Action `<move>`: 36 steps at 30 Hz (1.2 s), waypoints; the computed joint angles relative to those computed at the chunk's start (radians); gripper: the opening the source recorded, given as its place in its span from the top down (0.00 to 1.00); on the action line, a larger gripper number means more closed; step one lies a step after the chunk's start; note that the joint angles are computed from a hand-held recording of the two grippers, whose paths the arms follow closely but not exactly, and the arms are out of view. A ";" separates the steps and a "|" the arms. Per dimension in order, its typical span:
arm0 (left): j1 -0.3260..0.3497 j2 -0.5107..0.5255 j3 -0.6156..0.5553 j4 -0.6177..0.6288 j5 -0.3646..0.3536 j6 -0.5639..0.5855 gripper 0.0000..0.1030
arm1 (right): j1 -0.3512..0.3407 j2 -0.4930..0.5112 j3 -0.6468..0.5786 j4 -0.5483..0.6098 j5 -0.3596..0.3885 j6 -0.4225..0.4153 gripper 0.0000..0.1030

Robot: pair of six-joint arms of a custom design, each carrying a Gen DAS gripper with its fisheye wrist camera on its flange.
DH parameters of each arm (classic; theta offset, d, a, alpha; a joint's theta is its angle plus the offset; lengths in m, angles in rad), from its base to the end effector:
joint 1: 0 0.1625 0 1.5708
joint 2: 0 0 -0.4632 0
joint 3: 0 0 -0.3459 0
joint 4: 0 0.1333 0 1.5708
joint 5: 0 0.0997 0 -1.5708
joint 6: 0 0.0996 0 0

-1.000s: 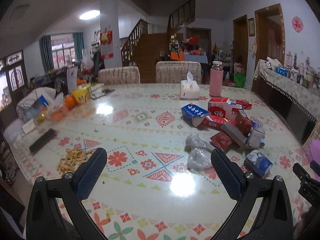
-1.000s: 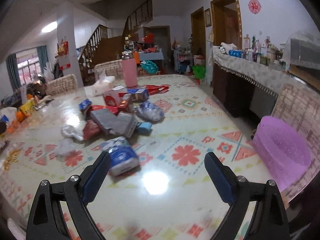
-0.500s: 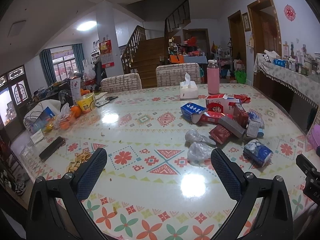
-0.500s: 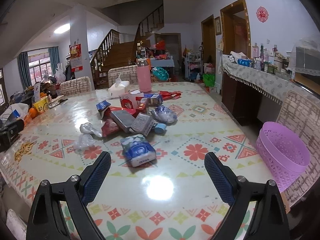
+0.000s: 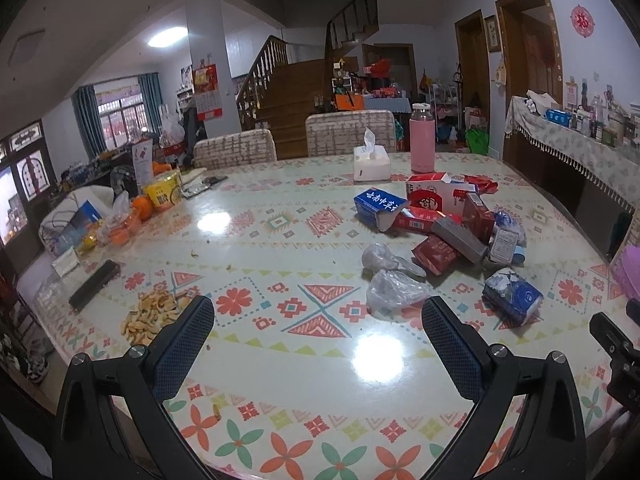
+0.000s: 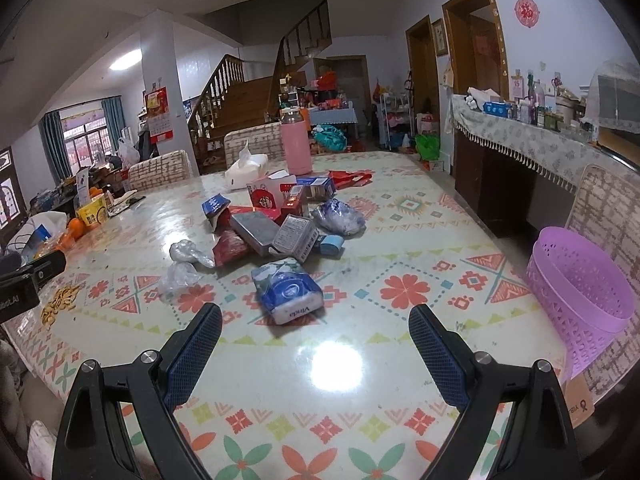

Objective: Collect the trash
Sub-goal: 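Grasp the blue tissue pack with the right tool while the left tool grasps the clear plastic bag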

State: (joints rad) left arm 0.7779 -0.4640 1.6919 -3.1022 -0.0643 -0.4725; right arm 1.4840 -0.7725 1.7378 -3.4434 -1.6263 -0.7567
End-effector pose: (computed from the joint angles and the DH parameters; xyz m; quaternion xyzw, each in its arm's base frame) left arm -0.2838 -0.6062 0.0677 0.0129 0.7283 -0.4888 0.4801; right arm 0.0694 -0.6769 0.2187 0.2839 -0.8526 0.3895 0.2021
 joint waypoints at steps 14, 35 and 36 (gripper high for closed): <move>0.138 -0.042 -0.107 -0.032 -0.265 0.131 0.00 | 0.019 0.063 -0.171 0.216 -0.071 0.019 0.06; 0.340 0.055 -0.539 0.393 -0.582 0.254 0.26 | 0.084 0.303 -0.601 0.598 -0.253 0.096 0.17; 0.349 0.045 -0.534 0.406 -0.635 0.250 0.39 | 0.086 0.306 -0.601 0.592 -0.259 0.093 0.18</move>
State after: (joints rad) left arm 1.1271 -0.4193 1.1578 -2.6965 -0.6990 -0.2224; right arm 1.5696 -0.4667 1.1363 -2.8510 -1.8854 -0.6640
